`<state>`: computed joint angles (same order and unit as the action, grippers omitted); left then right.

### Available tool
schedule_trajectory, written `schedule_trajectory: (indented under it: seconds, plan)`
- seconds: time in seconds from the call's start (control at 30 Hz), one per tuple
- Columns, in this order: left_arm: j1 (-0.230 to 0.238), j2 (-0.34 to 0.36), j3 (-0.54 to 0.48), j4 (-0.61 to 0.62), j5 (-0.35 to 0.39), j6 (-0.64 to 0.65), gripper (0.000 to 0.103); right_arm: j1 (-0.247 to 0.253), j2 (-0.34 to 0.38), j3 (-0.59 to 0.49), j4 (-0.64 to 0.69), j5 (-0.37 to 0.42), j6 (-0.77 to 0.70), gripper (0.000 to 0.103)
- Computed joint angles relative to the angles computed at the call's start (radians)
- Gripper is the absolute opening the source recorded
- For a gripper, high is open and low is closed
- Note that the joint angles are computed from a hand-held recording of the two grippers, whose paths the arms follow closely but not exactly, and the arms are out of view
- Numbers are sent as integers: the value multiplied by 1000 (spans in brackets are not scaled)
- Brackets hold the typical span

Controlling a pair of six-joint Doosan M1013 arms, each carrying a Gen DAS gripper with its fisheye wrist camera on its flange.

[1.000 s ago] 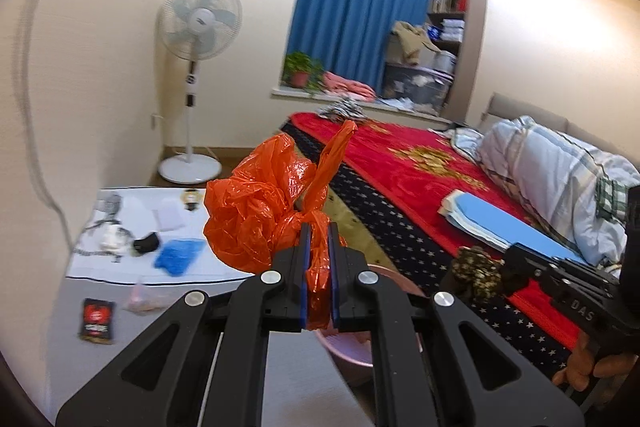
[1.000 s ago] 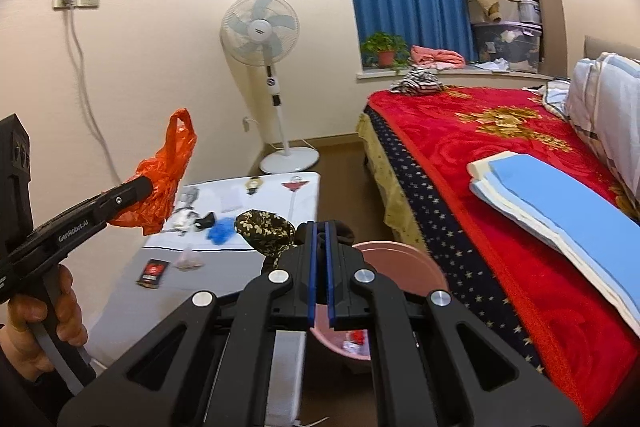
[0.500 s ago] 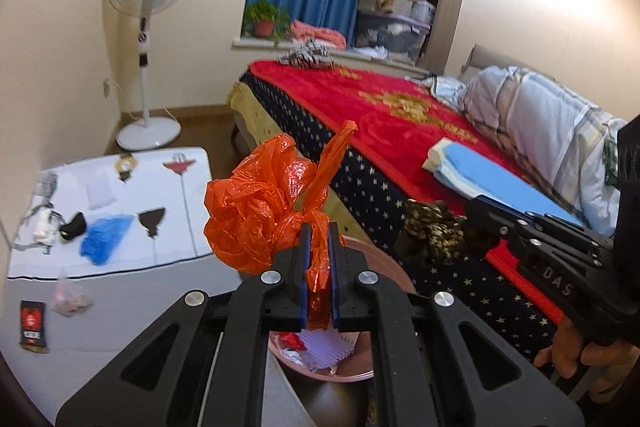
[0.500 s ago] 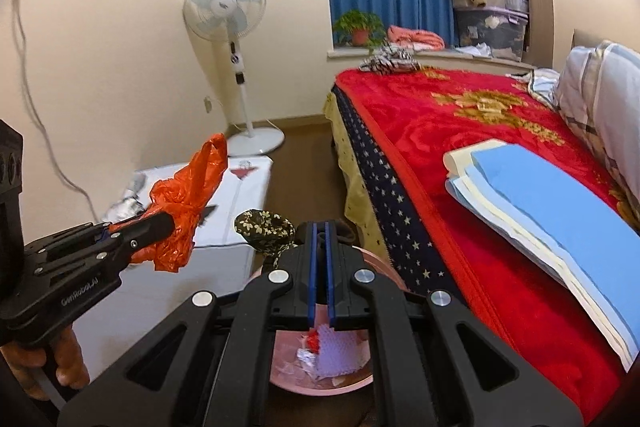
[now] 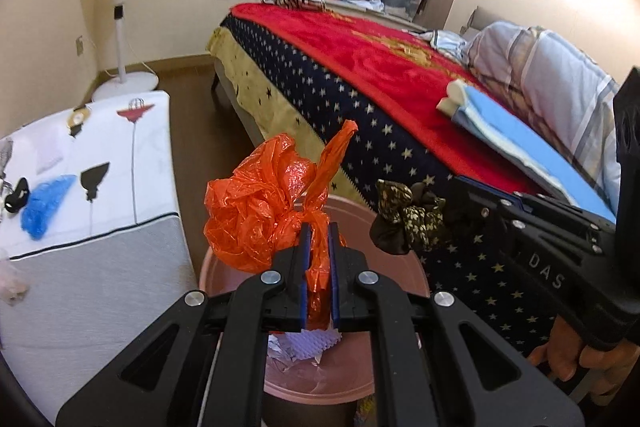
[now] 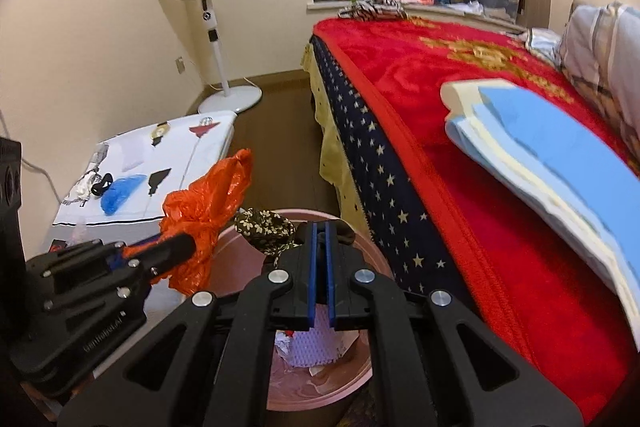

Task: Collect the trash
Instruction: 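Carry both items to the pink wastebasket and open both tools over it, then bring both tools back to the table toward the blue and clear bags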

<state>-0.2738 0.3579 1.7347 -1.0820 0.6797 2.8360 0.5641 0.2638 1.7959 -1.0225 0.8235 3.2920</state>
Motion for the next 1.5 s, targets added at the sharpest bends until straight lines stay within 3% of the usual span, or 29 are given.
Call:
schedule_trajectory:
  seconds: [0.23, 0.3, 0.33, 0.37, 0.4, 0.43, 0.47, 0.53, 0.6, 0.8, 0.87, 1.1, 1.5]
  plan:
    - [-11, 35, -20, 48, -7, -61, 8, -21, 24, -9, 56, -22, -54, 4]
    - [-14, 41, -24, 64, -13, -85, 11, -27, 26, -6, 68, -36, -58, 9]
    - [-15, 44, -27, 76, -21, -103, 22, -29, 28, -5, 74, -38, -59, 9]
    - [-15, 47, -32, 87, -20, -121, 41, -32, 30, -6, 91, -49, -74, 12]
    - [-14, 49, -32, 89, -27, -136, 53, -37, 31, -8, 124, -64, -104, 25]
    - [-14, 45, -25, 77, -56, -142, 72, -38, 32, -10, 137, -65, -115, 36]
    - [-15, 37, -10, 52, -107, -136, 77, -31, 37, -16, 129, -36, -107, 44]
    - [-9, 36, -4, 19, -126, -119, 83, -28, 36, -15, 118, -24, -101, 54]
    - [-7, 32, -6, 49, -143, -158, 85, -23, 33, -17, 107, 0, -91, 71]
    - [21, -42, 35, -35, -185, -69, 86, 47, 7, -46, -66, 120, -32, 89]
    - [40, -80, 53, -63, -189, -35, 92, 82, -2, -63, -118, 169, -32, 92]
    - [151, -222, 126, -113, -180, 76, 93, 228, -24, -102, -209, 322, 54, 96]
    - [378, -372, 269, -232, -96, 246, 95, 405, 10, -169, -203, 397, 137, 97]
